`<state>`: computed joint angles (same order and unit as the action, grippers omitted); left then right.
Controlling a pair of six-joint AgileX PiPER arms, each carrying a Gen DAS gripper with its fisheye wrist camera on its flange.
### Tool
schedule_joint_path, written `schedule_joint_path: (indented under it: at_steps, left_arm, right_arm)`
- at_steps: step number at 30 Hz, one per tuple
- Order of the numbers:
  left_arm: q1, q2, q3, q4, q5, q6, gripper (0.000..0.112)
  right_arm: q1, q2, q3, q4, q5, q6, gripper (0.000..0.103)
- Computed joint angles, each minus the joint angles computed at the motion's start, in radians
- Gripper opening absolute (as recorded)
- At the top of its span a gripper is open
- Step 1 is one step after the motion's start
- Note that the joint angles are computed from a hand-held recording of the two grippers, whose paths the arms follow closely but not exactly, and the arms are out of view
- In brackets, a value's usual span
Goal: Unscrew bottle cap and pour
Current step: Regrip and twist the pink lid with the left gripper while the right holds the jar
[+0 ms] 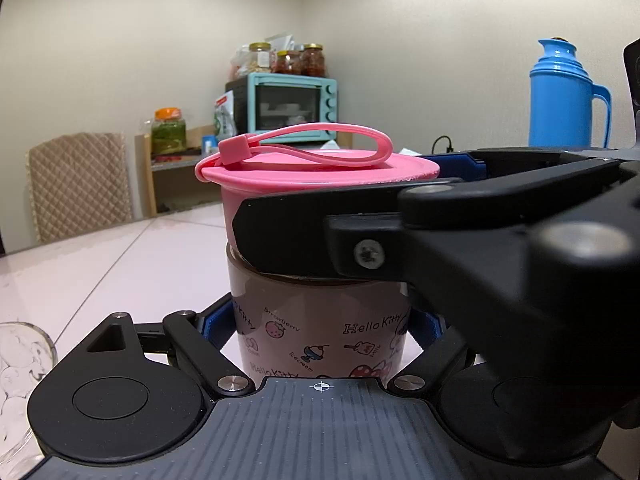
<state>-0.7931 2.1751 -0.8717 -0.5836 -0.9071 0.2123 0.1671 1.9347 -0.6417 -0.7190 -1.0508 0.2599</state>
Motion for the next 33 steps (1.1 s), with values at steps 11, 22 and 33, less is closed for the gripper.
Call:
schedule_joint_path:
  at_steps: [11,22,33]
  left_arm:
    - [-0.001,0.000,-0.002,-0.002,0.001,0.002,0.090]
    - [-0.002,0.000,-0.002,-0.004,0.001,0.003,0.090]
    - [-0.002,0.000,-0.001,-0.003,0.001,0.002,0.090]
  right_arm:
    - [0.021,0.001,0.004,0.040,0.012,-0.019,0.087]
    - [-0.014,0.021,-0.008,-0.033,-0.017,-0.010,0.085]
    - [-0.115,0.059,-0.108,-0.297,-0.047,0.085,0.085]
